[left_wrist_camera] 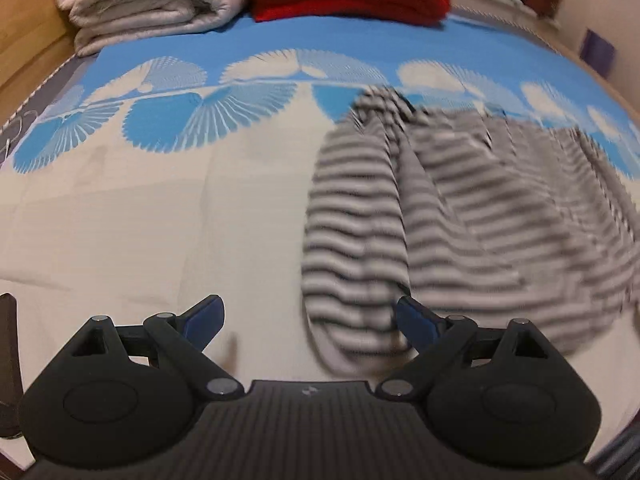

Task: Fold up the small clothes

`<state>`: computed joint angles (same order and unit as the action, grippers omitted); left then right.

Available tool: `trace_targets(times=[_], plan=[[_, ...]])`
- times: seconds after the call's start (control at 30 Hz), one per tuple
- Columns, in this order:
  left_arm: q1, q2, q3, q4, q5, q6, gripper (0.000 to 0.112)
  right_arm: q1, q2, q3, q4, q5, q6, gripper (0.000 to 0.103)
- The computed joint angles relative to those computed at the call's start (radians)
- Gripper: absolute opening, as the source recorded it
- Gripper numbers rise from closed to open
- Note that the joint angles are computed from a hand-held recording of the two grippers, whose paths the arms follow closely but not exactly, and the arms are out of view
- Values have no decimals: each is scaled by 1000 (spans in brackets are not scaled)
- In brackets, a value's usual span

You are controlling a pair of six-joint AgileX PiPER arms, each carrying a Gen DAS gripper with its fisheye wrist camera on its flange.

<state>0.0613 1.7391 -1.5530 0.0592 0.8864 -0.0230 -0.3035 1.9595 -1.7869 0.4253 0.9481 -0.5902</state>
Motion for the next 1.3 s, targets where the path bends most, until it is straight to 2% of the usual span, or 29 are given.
trace_targets(times=[0.03, 0.1, 0.13, 0.17, 0.23, 0.27, 0.3, 0.33, 0.37, 0.43, 0.5, 0.57, 0.6, 0.63, 0.7, 0.73, 0.8, 0.83, 0.93, 1.0, 1.1, 1.2, 1.3], plan=[[-17, -1, 21, 34, -5, -13, 95, 0, 2, 8, 4, -11, -11, 68], [-42, 12, 47, 71, -31, -12, 93, 4, 32, -17, -11, 12, 0, 61], [-53, 25, 50, 85, -38, -4, 80, -1, 49, -34, 8, 35, -29, 40], [-57, 39, 44, 78, -36, 25, 71, -4, 43, -17, 16, 27, -65, 33], [-54, 45, 42, 66, -41, 27, 48, -9, 27, 4, 34, 9, -111, 21], [-50, 40, 49, 72, -48, 18, 40, -25, 25, -2, 59, 20, -114, 19], [-52, 41, 48, 107, -48, -11, 18, -45, 28, -10, 85, 32, -114, 18], [-56, 47, 47, 181, -47, -71, 8, -65, 34, -23, 109, 41, -119, 16], [-54, 57, 46, 260, -44, -131, 8, -86, 43, -35, 133, 50, -136, 15], [-19, 94, 11, 296, -14, -180, 8, -93, 65, -45, 128, 60, -177, 15], [38, 95, -1, 192, -16, -123, 8, -66, 35, 31, 102, -21, -235, 21], [84, 69, 7, 56, -24, -47, 14, -43, 16, 52, 63, -58, -221, 35], [97, 54, 9, -7, -19, -3, 26, -41, 15, 45, 50, -57, -188, 38], [96, 34, 23, -37, -26, 24, 47, -43, 15, 29, 39, -45, -144, 47], [67, -13, 69, -12, -63, 33, 72, -71, 10, 5, 66, -7, -66, 53], [44, -42, 99, 10, -82, 25, 79, -90, 4, 1, 91, 11, -39, 56], [27, -65, 115, 4, -88, 19, 85, -132, -12, 11, 164, 37, 14, 66], [18, -67, 109, 2, -73, 0, 86, -150, -18, 18, 199, 56, 46, 72], [-8, -97, 130, 25, -83, -89, 91, -179, -26, 51, 263, 113, 189, 74], [-39, -118, 147, 83, -93, -204, 92, -188, -56, 122, 298, 98, 280, 74], [-70, -132, 156, 159, -92, -340, 92, -196, -105, 260, 356, 15, 406, 74], [-85, -113, 141, 230, -71, -444, 92, -201, -72, 297, 437, 13, 468, 75], [-102, -105, 147, 281, -69, -482, 92, -185, -23, 272, 486, -2, 511, 75]])
